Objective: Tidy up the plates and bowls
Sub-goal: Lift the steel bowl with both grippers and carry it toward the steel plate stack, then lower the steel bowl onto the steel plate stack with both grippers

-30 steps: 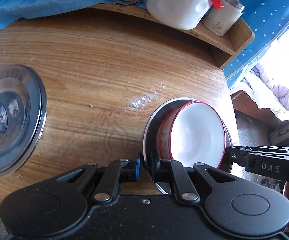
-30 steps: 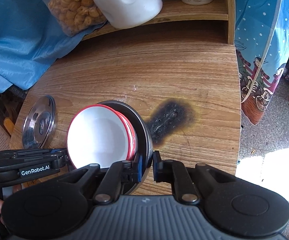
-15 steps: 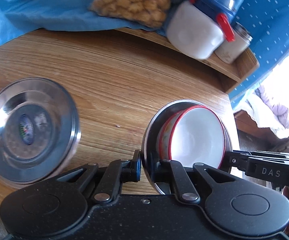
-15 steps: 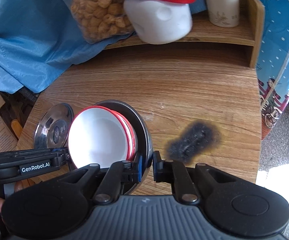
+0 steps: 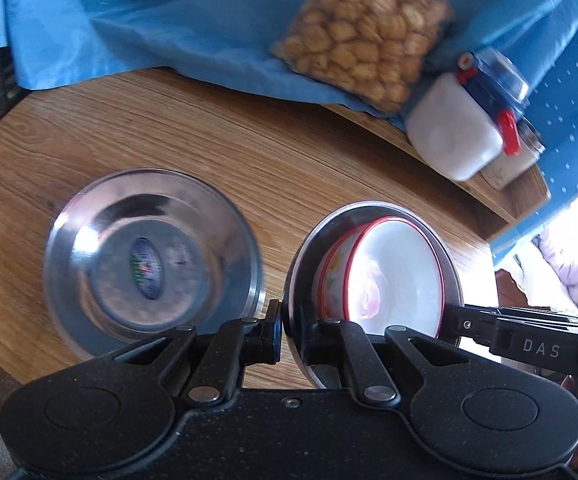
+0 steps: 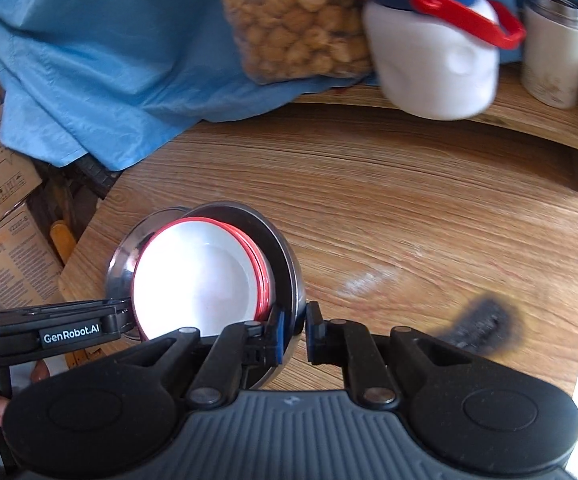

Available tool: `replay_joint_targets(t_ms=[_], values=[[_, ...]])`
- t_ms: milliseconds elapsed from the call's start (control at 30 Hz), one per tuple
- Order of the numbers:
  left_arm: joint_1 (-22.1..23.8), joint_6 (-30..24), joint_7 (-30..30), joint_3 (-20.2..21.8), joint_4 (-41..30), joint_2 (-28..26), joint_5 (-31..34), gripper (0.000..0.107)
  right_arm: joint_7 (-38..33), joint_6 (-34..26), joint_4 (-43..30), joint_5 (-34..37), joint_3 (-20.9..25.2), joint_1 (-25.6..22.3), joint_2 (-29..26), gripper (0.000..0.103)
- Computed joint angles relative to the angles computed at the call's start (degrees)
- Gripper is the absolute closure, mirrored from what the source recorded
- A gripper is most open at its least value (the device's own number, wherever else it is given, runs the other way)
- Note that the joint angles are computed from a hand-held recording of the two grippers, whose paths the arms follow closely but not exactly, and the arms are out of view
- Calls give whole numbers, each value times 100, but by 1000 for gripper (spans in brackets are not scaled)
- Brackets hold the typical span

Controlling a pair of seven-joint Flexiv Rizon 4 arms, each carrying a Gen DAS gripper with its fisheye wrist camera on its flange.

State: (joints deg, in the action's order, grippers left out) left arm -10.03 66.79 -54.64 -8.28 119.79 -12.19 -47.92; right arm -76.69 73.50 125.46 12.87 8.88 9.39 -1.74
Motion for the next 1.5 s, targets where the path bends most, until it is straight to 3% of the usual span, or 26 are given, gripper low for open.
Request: replay_joint_targets(t_ms=[533,1500], values=[[440,-102,103,253,-211,-33,250,100,-15,273,-670,-16,309,204,-732,91],[985,-677,-394,364,-704,-564,865,100,383,-404,-1540,-547,453,298,-1581,91]])
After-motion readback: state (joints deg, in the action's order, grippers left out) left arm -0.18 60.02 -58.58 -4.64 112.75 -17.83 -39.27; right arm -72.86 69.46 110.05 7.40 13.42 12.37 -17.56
